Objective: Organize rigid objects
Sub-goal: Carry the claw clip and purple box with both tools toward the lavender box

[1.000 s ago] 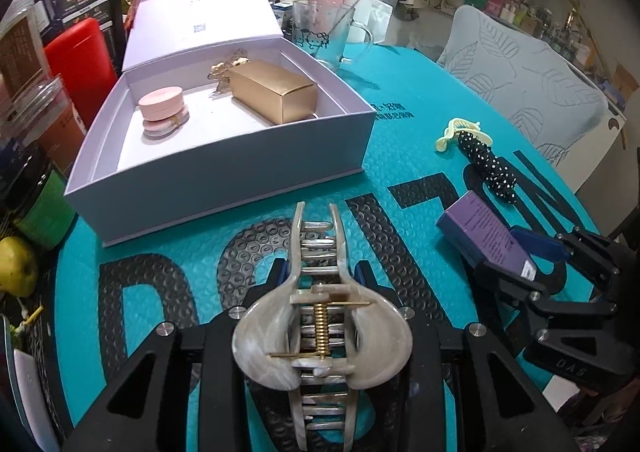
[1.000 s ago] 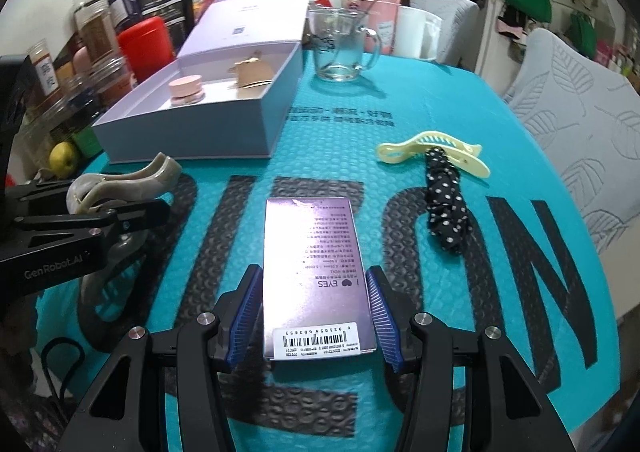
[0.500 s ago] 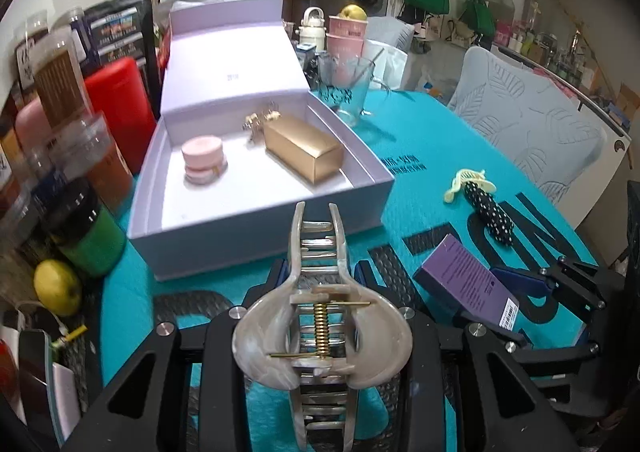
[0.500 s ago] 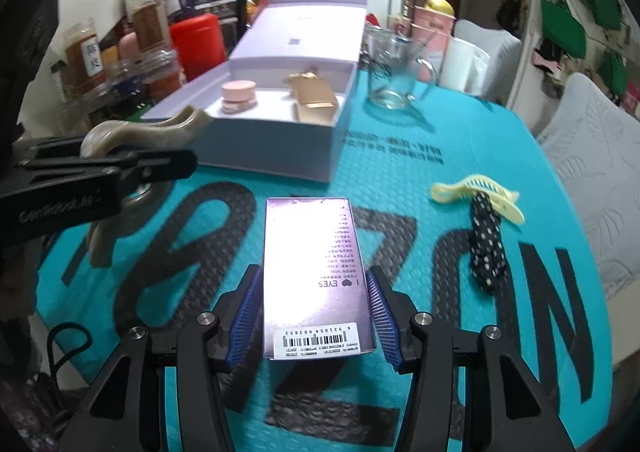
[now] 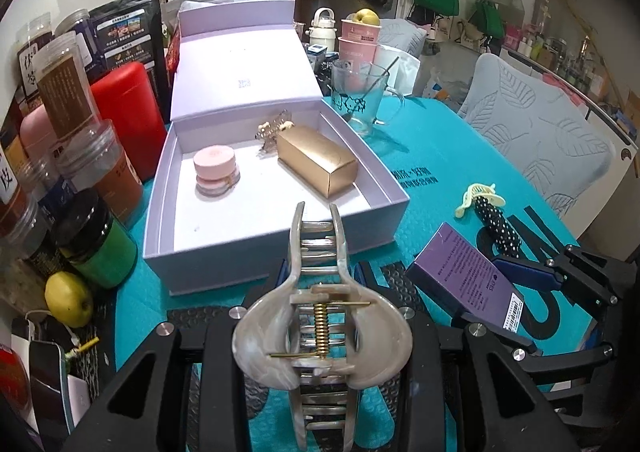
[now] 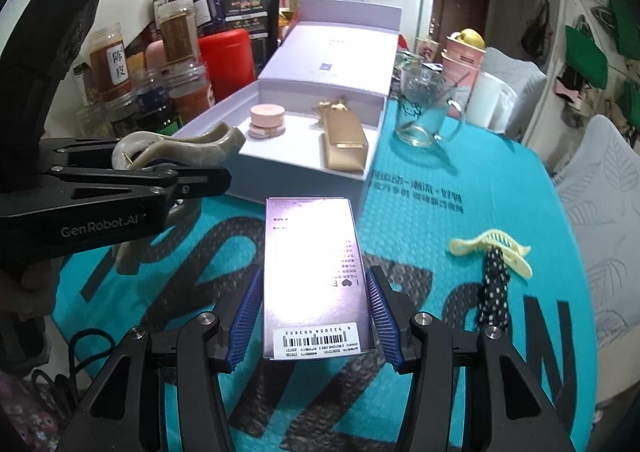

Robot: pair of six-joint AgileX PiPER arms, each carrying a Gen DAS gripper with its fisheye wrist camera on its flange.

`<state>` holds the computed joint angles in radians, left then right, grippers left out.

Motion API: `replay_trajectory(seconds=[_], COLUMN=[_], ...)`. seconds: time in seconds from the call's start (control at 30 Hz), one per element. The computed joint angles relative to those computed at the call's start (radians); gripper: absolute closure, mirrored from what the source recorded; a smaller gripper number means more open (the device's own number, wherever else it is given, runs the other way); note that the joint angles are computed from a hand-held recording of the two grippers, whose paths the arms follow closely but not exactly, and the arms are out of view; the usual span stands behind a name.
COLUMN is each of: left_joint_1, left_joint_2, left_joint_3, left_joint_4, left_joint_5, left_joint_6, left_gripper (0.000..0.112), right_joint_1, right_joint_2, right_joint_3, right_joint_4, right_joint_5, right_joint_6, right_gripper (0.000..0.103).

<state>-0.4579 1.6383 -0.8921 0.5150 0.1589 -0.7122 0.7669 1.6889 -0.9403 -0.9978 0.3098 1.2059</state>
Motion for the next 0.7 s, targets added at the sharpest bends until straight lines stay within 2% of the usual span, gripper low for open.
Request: replay_trajectory(seconds=[0.13, 0.2, 0.43, 0.57, 0.7], left_joint_1=[0.019, 0.026, 0.038, 0.05, 0.062], left_joint_2=[0.011, 0.017, 0.039, 0.052, 0.064], left_joint_3=[-0.04, -0.06, -0.129, -0.166, -0.201], left_joint_4=[-0.214, -0.271, -0.32, -0.369, -0.374], left_joint_5=[0.014, 0.021, 0.04, 0.054, 0.066], left_joint_6=[0.237, 0.304, 0.382, 0.443, 0.461], left_gripper=[0.079, 0.079, 0.079, 0.079, 0.079], right_joint_1=[-0.026, -0.034, -0.064, -0.092, -0.109], right_joint_2=[0.004, 0.005, 0.009, 0.015, 0.027], right_joint_3=[-0.029, -0.044, -0.095, -0.129, -0.174], right_joint_4=[0.082, 0.104, 0.222, 0.378, 0.459], right_joint_5=[-0.026, -0.026, -0.032, -0.045, -0.036], right_joint_6=[-0.097, -0.125, -0.269, -0.437, -0.553], right_gripper=[0.051, 0.051, 0.051, 0.051, 0.051])
